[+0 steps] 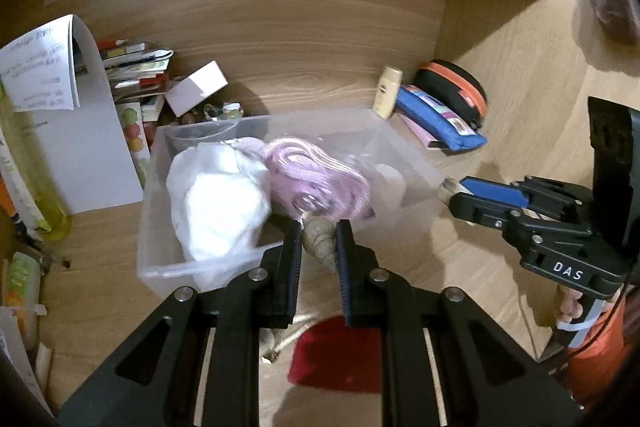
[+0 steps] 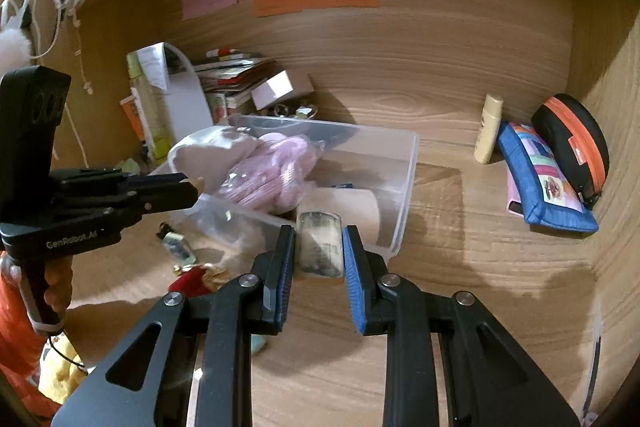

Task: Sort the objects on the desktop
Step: 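Carry shell and glass jar into the clear box, opening both grippers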

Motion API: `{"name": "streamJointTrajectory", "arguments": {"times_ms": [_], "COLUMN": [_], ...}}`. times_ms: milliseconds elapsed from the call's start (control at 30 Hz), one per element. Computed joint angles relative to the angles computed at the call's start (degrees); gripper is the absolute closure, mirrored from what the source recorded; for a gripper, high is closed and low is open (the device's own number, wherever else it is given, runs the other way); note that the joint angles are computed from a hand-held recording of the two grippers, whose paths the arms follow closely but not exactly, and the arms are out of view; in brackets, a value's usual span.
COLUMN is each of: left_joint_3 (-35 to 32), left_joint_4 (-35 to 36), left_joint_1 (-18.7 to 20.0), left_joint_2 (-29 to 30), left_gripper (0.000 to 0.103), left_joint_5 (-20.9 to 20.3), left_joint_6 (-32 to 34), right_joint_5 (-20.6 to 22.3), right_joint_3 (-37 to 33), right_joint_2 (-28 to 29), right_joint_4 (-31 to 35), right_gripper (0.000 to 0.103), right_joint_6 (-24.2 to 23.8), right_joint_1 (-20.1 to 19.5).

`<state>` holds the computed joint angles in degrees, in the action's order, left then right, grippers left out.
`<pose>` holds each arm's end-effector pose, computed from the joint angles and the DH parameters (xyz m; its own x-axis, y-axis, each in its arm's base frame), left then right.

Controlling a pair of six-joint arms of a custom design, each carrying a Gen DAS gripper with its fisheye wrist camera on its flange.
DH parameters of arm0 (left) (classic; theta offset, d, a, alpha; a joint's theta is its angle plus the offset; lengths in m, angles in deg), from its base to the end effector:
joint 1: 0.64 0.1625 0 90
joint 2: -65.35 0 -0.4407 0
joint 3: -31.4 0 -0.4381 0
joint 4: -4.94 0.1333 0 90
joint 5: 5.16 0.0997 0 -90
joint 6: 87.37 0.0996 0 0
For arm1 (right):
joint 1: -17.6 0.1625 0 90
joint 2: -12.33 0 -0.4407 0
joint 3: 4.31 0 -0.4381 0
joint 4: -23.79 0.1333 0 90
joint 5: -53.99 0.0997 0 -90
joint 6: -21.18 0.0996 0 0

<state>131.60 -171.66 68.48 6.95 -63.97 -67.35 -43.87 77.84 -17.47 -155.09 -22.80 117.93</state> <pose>-0.0726 -0.7090 0.2556 -0.7866 0.1931 -0.5865 0.5558 0.6353 -0.5363 0.2592 -0.7546 0.0147 -0.6117 -0.6191 0.4924 -0.7906 0.5011 -0.3520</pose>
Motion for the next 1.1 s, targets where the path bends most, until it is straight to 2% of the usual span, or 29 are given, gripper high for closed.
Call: {"name": "streamJointTrajectory", "arguments": {"times_ms": [433,767,967,1100], "left_joint_3": [-4.45,-4.80,-4.02,-3.12], "left_joint_4": [3.72,2.97,3.76,4.26], "left_joint_1": [2.35,2.57,2.64,2.45], "left_joint_2": [2.19,2.65,1.54,0.36], "left_gripper": [0.087,0.086,0.070,0.064], "left_joint_5": [-0.68,-0.05,-1.75,-3.20], "left_joint_6": [-1.83,-1.35,-2.92,-3.73], "right_joint_5": [-4.86,-6.19,-6.30,-6.07], "right_joint_3": [-9.18,-10.59,-9.37,-7.57], "right_joint_2": [4.48,6.04,5.44,4.53], "right_joint_4": [5.56,4.92,3.89,2.27], "right_gripper": [0.081,0.081,0.079,0.064], "right_joint_6": [-0.48,-2.15,-2.57,-3.01], "right_joint_1": [0.06,0.49,0.70,0.88]}}
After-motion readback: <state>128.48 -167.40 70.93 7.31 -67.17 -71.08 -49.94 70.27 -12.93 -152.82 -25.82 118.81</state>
